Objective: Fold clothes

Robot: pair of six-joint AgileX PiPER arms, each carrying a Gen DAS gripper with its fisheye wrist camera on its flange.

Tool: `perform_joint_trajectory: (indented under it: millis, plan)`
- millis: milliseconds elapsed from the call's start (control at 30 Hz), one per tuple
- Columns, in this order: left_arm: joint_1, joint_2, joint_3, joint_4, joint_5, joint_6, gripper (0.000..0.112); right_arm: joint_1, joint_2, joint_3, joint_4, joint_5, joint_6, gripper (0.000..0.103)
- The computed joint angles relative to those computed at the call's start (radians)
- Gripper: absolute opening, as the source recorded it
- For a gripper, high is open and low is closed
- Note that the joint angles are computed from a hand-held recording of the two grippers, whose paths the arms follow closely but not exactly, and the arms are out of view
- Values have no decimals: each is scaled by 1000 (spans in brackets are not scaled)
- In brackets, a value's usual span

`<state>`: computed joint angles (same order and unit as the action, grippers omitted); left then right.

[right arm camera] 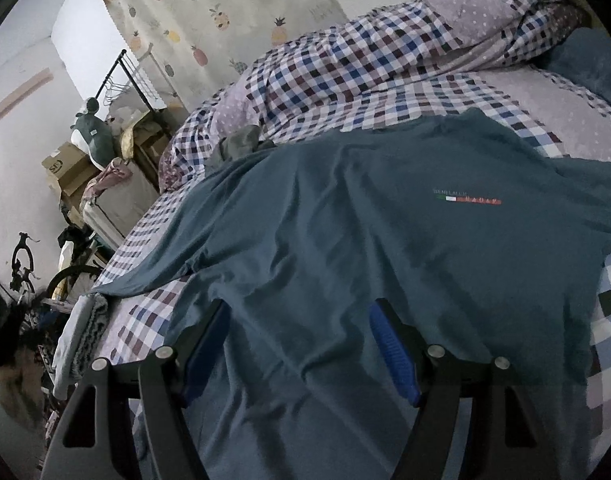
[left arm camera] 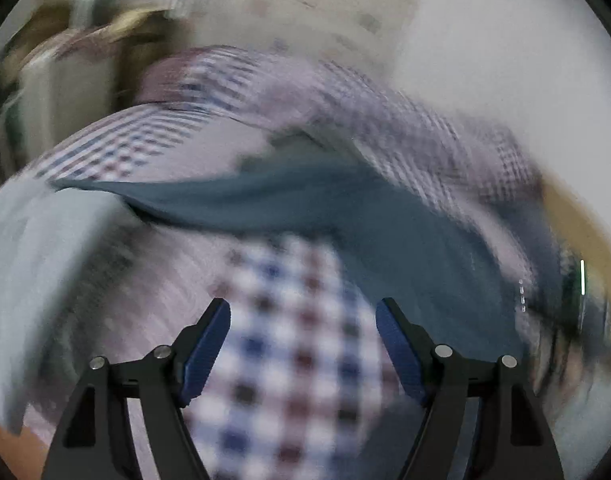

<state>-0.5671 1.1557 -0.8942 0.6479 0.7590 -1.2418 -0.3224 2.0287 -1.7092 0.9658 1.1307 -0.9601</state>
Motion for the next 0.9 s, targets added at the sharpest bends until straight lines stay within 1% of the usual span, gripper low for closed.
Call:
perform_joint_trajectory:
  millis: [67, 167, 233, 267, 300, 433, 467, 533, 567, 600, 633, 700, 767, 800, 833, 867, 900]
  plan:
    - [-180, 94, -64, 1, 132, -14, 79, -2, -10, 11, 4, 6, -15, 76]
    - [-307, 233, -137, -44, 250, 29, 79, -6, -29, 36, 7, 5, -49, 76]
    - [-308, 284, -132, -90, 263, 66, 76, -9, -42, 53, 10, 4, -73, 76]
    - [-309, 312, -131, -112, 269, 84, 70, -11, -47, 60, 12, 5, -84, 76]
    - [-307, 339, -131, -134, 273, 101, 60, -16, -50, 64, 15, 7, -91, 76]
    - [-250, 398, -126, -218, 227, 157, 48, -33, -55, 65, 21, 15, -97, 76]
    - [-240, 414, -131, -234, 217, 172, 40, -38, -56, 64, 22, 18, -98, 76]
    - [-232, 406, -125, -255, 187, 184, 15, -47, -54, 57, 23, 26, -99, 76]
    - [-218, 375, -108, -292, 157, 190, 1, -51, -54, 55, 22, 28, -100, 76]
    - [-204, 340, -88, -328, 125, 195, 1, -54, -52, 51, 22, 30, -100, 76]
    - [-192, 275, -51, -362, 78, 182, 1, -59, -49, 46, 21, 34, -100, 76]
    - [-153, 99, 60, -464, -53, 153, 1, -67, -44, 36, 21, 39, -97, 76]
    - [-112, -68, 169, -562, -151, 116, 1, -73, -37, 23, 21, 46, -95, 76]
    - [-95, -113, 205, -597, -163, 102, 1, -77, -34, 17, 22, 50, -93, 76]
    - [-70, -139, 238, -650, -156, 101, 1, -80, -31, 12, 23, 53, -92, 76]
    - [-30, -144, 272, -731, -137, 132, 1, -81, -29, 9, 25, 54, -91, 76]
    - [-17, -138, 287, -772, -100, 133, 1, -83, -26, 6, 25, 55, -90, 76]
